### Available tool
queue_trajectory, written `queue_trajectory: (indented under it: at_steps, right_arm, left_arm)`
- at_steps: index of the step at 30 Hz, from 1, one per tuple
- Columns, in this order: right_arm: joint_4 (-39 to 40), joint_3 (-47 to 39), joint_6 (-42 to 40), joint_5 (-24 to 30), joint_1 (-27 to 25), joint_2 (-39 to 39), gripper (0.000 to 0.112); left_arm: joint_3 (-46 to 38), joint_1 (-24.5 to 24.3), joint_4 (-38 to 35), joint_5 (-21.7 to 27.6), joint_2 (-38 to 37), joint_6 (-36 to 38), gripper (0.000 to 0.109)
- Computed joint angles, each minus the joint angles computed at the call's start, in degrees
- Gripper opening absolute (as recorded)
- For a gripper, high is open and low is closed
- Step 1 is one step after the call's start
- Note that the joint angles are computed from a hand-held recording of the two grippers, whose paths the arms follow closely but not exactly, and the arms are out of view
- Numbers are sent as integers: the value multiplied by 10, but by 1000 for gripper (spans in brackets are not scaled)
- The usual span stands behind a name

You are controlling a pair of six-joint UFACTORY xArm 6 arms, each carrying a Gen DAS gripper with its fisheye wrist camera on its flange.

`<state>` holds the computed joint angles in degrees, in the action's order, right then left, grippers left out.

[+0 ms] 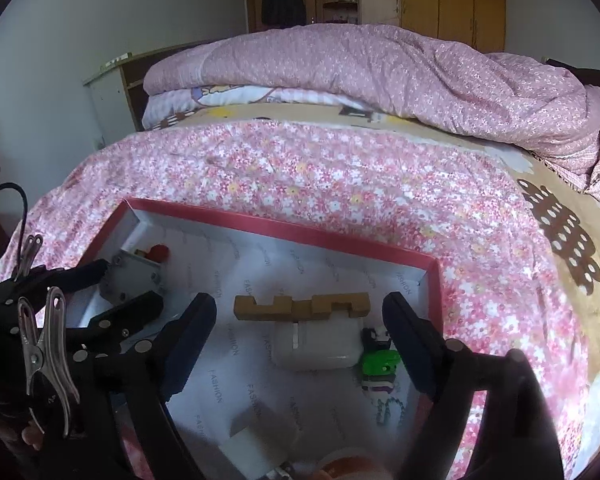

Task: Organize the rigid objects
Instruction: 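Carry the grey plate and wooden stick into the tray and open both grippers, then grasp the grey curved handle beside the tray with the left gripper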

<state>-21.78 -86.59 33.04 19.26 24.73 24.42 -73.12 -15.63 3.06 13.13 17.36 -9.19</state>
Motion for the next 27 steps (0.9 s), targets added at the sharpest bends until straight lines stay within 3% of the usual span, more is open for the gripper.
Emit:
queue_trajectory:
  at_steps: [6, 12, 16, 27]
  right_arm:
    - [-7, 32, 10, -18, 0, -27, 87]
    - [-12, 76, 24, -36, 3, -62, 87]
    - [-8, 114, 27, -48, 8, -91, 87]
    - [-115, 267, 134, -84, 12, -217, 87]
  left_arm:
    - [22, 3, 62, -17, -21, -57, 89]
    - [51, 1, 109, -19, -52, -87, 89]
    - [83, -4, 97, -21, -80, -79, 89]
    - [173, -32, 40, -22, -156, -43, 90]
